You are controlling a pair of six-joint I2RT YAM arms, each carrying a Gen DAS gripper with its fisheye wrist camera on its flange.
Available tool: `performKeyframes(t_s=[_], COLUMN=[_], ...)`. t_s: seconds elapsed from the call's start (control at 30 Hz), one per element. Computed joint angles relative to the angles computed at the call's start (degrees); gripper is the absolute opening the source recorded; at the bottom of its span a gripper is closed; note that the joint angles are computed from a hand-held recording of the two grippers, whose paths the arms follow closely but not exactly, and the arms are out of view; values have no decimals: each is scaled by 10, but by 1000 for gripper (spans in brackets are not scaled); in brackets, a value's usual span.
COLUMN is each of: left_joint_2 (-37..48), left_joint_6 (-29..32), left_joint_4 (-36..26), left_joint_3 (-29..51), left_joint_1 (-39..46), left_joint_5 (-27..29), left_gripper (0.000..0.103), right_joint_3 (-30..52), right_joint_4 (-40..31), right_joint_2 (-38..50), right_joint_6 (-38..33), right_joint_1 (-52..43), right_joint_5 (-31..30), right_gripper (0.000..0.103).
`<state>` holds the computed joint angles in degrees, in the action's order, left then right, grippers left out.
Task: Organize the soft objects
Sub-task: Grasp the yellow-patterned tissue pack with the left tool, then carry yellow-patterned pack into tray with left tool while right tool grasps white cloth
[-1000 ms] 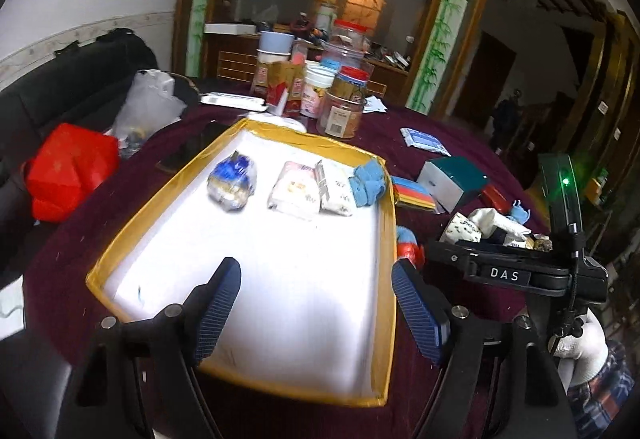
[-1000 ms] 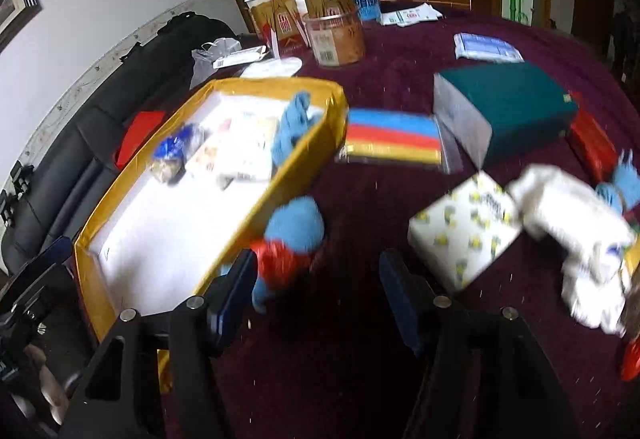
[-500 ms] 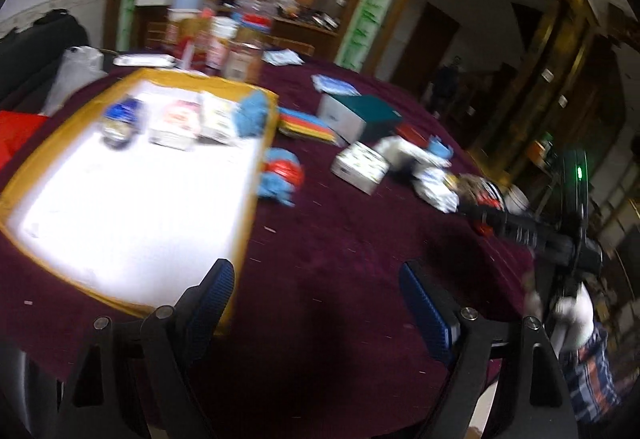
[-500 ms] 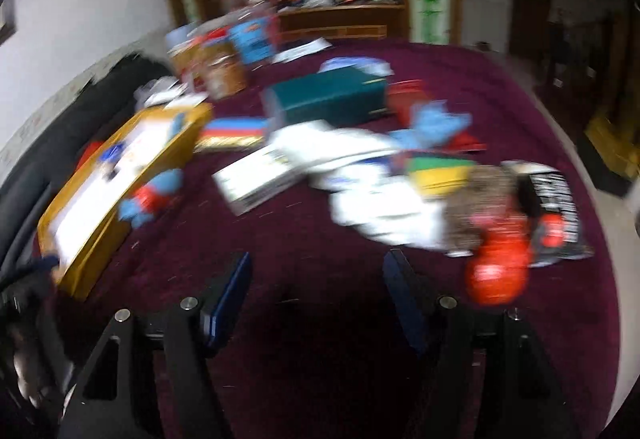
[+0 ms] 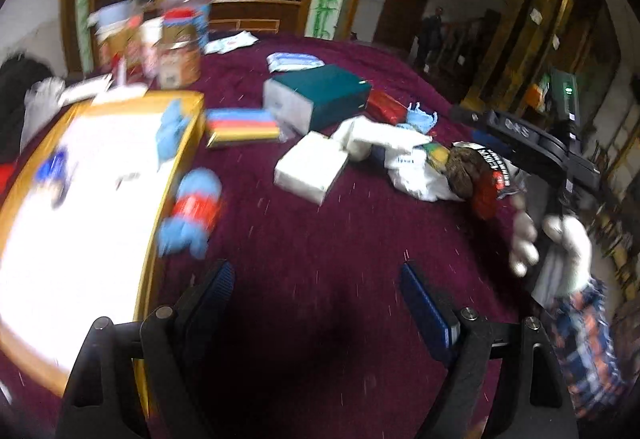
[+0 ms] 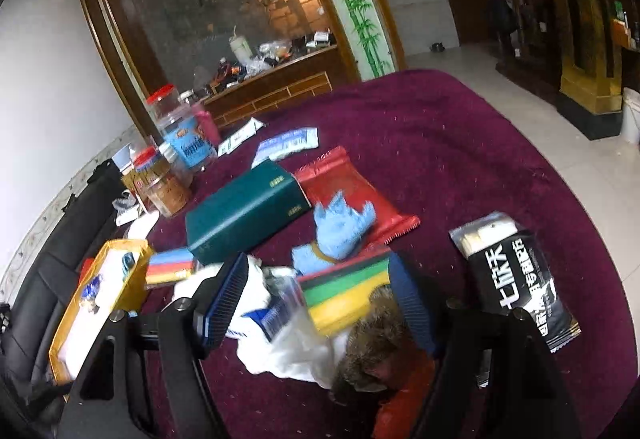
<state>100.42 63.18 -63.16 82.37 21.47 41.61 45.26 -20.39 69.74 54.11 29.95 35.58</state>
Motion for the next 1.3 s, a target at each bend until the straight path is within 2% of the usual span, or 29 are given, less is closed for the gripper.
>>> performKeyframes(t_s=[0.1, 0.13, 0.2, 0.3, 0.4, 0.5, 0.57, 0.6, 0.63, 0.67, 0.77, 0.83, 0.97, 1.13, 1.3], left_joint_2=[-18, -14, 5, 52, 87, 99, 92, 97, 102, 99, 82, 75, 46, 65, 92], left_joint_6=[-68, -76, -110, -139, -155, -166, -177, -182, -191, -206, -200, -179, -113, 8, 94], left_joint_4=[132, 157, 229, 261, 267, 289, 306, 279, 257, 251, 229, 173, 81, -81, -159], left_joint_3=[-41, -44, -49, -20, 8, 1, -14, 1, 15, 17, 14, 30, 31, 70, 108], left_joint_1=[-84, -105, -160, -204, -227, -248, -251, -249, -248, -244, -215, -178, -103, 9, 99], left_joint_5=[-45, -59, -119, -166, -182, -205, -204, -194, -192, -195, -152, -103, -29, 38, 69], left_gripper=[87, 87, 87, 87, 88, 88, 84, 63, 62, 61, 61, 61, 61, 61, 61], right_joint_3=[-16, -17, -14, -10, -17, -27, -34, -33, -32, -31, -19, -12, -4, 11, 42], right_joint_4=[8, 8, 3, -6, -7, -7, -2, -3, -5, -5, -14, -17, -18, -23, -36], right_joint_2=[-18, -20, -21, -23, -37, -51, -55, -54, -51, -47, -30, -18, -1, 27, 67], right_joint_6=[13, 13, 12, 14, 21, 30, 33, 34, 34, 33, 29, 25, 16, 0, -28], right_joint_1=[3, 4, 9, 17, 17, 7, -1, -3, -4, -4, 0, 2, 0, 8, 34], right_joint_5=[5, 6, 16, 34, 44, 41, 31, 29, 28, 27, 31, 30, 19, 19, 44], right_gripper=[73, 73, 73, 74, 75, 77, 77, 77, 77, 77, 77, 77, 77, 77, 77])
